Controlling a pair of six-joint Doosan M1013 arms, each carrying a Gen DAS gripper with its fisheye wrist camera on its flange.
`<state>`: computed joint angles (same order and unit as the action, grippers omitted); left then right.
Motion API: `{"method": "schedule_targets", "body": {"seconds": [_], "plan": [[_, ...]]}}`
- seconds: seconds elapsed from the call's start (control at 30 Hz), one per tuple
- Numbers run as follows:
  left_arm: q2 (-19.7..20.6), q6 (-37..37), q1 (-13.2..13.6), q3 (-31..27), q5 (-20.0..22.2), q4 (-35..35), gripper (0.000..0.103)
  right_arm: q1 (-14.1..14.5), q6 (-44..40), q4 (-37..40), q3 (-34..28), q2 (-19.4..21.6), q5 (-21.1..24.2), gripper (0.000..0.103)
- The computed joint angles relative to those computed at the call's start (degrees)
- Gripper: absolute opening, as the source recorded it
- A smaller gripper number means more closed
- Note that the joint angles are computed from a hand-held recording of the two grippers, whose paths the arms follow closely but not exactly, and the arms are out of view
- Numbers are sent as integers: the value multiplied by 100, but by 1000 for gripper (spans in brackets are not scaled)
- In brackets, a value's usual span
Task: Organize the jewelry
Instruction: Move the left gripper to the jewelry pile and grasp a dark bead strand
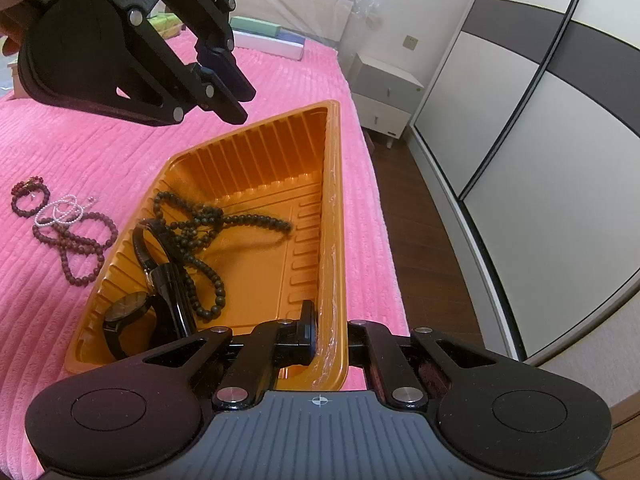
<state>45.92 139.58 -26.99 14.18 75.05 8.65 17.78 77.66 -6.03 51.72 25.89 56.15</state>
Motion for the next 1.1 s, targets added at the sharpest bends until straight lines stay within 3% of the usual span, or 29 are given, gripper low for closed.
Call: {"method": "schedule_targets", "body": {"seconds": [0.17,0.37,0.53,0.77,0.9,1.1], "plan": [[-66,-173,34,90,-91,30,12,0,15,-10,-13,6,12,5],[-454,-1206,240,585,-531,119,13,-1,37,-16,-4,2,-2,5],[-1170,-2673,504,1761,-1179,310,17,0,43,-16,26,-16,-31,5],[-2303,-4775,800,3779,-2185,1158,25,15,52,-51,98,-56,-100,5],[-2711,-5796,883,4620,-2336,1673,25,22,89,-75,121,-69,-108,5],[-3066,-7192,991,5582,-2525,1829,25,28,99,-103,129,-70,-113,5]]}}
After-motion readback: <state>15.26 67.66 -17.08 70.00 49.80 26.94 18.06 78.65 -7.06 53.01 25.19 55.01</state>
